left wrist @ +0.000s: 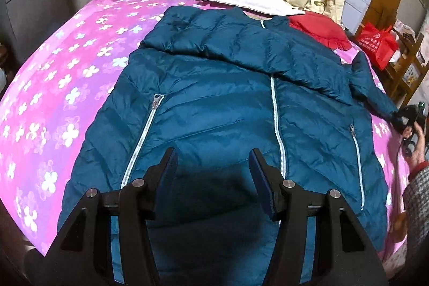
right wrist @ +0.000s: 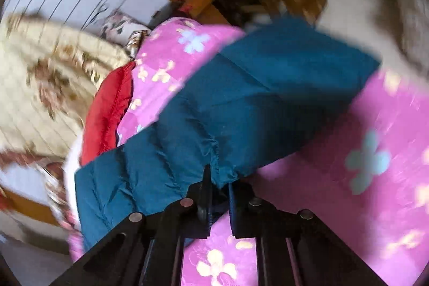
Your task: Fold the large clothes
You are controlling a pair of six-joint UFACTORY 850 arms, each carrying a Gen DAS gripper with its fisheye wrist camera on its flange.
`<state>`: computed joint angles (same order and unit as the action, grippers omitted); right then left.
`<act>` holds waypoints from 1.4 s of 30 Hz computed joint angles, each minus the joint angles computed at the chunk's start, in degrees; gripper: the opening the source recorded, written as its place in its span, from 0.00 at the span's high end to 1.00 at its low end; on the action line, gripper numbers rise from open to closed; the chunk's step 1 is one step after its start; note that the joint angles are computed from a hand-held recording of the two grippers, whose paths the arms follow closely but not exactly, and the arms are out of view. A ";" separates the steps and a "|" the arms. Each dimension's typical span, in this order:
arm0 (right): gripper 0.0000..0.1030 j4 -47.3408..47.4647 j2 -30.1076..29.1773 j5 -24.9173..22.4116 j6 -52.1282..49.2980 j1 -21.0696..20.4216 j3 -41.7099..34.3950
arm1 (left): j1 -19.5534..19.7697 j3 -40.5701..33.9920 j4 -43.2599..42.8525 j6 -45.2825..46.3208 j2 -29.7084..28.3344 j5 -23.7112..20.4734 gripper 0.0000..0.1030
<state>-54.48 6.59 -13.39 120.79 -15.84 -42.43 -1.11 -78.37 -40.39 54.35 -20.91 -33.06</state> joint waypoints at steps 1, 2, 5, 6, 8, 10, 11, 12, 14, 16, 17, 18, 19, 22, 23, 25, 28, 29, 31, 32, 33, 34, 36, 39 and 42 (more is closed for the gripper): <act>0.93 1.84 0.25 -4.06 -4.48 1.72 -1.79 | 0.15 0.13 -0.38 0.51 0.08 -0.14 0.47; 0.93 2.11 0.25 -7.10 -7.04 3.17 -3.50 | 0.43 0.28 -0.83 1.21 0.19 -0.32 0.47; 0.93 1.46 -0.69 -17.58 -13.62 9.42 -10.69 | 1.39 0.81 -2.36 3.29 0.73 -0.50 0.47; 0.93 0.71 -1.02 -19.13 -14.47 11.00 -12.42 | 1.79 0.95 -3.15 4.09 0.91 -0.73 0.47; 0.93 -0.98 -2.44 -21.66 -16.45 15.04 -17.13 | 2.86 1.70 -5.30 6.46 1.70 -0.50 0.47; 0.93 -1.21 -5.49 -23.03 -20.09 18.83 -23.07 | 3.82 2.16 -6.92 8.43 2.24 -0.64 0.47; 0.93 -0.91 -7.25 -23.14 -22.17 20.70 -25.89 | 4.45 2.29 -7.93 9.47 2.46 -1.08 0.47; 0.93 -0.43 -9.20 -23.05 -24.26 22.54 -28.73 | 5.32 2.31 -9.12 10.43 2.64 -1.77 0.47; 0.93 1.59 -14.34 -21.87 -29.25 26.37 -35.19 | 6.74 2.00 -10.87 11.48 2.66 -2.99 0.47; 0.93 4.93 -19.43 -20.96 -35.08 29.69 -41.11 | 8.08 1.82 -12.47 12.40 2.73 -3.78 0.47; 0.93 7.84 -22.57 -20.63 -39.15 31.12 -44.49 | 8.72 1.77 -13.14 12.84 2.76 -4.06 0.47; 0.93 10.70 -25.33 -20.48 -42.57 32.16 -47.29 | 9.31 1.73 -13.77 13.28 2.81 -4.31 0.47; 0.93 15.21 -29.14 -19.86 -46.99 33.14 -50.71 | 9.82 1.63 -14.19 13.57 2.81 -4.48 0.47; 0.91 30.06 -37.98 -18.51 -57.30 34.23 -57.88 | 11.14 1.19 -14.45 13.80 2.77 -5.19 0.47; 0.90 35.69 -40.52 -18.31 -60.35 34.27 -59.40 | 11.46 1.05 -14.55 13.94 2.72 -5.43 0.47; 0.83 43.57 -43.52 -17.41 -63.29 34.32 -59.75 | 12.24 0.76 -14.93 14.73 2.70 -5.82 0.47; 0.75 42.98 -42.55 -14.16 -57.46 35.39 -55.16 | 13.05 0.79 -16.39 16.36 2.83 -5.52 0.47; 0.74 43.74 -41.13 -11.96 -56.95 35.63 -52.67 | 13.19 0.70 -16.67 16.66 2.75 -5.53 0.47; 0.56 42.31 -38.06 -10.70 -55.85 36.20 -48.98 | 13.34 0.27 -16.83 16.48 2.29 -5.59 0.47; 0.55 38.58 -36.60 -11.57 -53.90 36.77 -47.97 | 13.31 -0.12 -16.71 16.16 1.91 -5.71 0.47; 0.54 33.90 -34.48 -12.85 -52.28 37.73 -46.36 | 13.20 -0.46 -16.69 16.04 1.50 -5.83 0.47; 0.54 31.62 -32.97 -14.31 -52.18 38.48 -45.48 | 12.94 -0.81 -16.39 15.72 1.10 -5.74 0.47; 0.55 27.16 -28.59 -15.22 -50.88 39.72 -42.16 | 12.16 -1.88 -15.41 14.78 -0.02 -5.77 0.47; 0.55 14.04 -22.02 -16.46 -38.26 40.67 -37.47 | 10.93 -3.58 -14.93 13.84 -1.74 -5.68 0.47; 0.55 3.07 -17.89 -19.76 -23.99 39.78 -34.73 | 9.53 -5.13 -16.36 14.28 -3.55 -4.45 0.47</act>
<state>-51.41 -11.30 -33.14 96.79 23.94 -77.16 8.42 -83.51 -56.75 68.63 -24.46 -37.51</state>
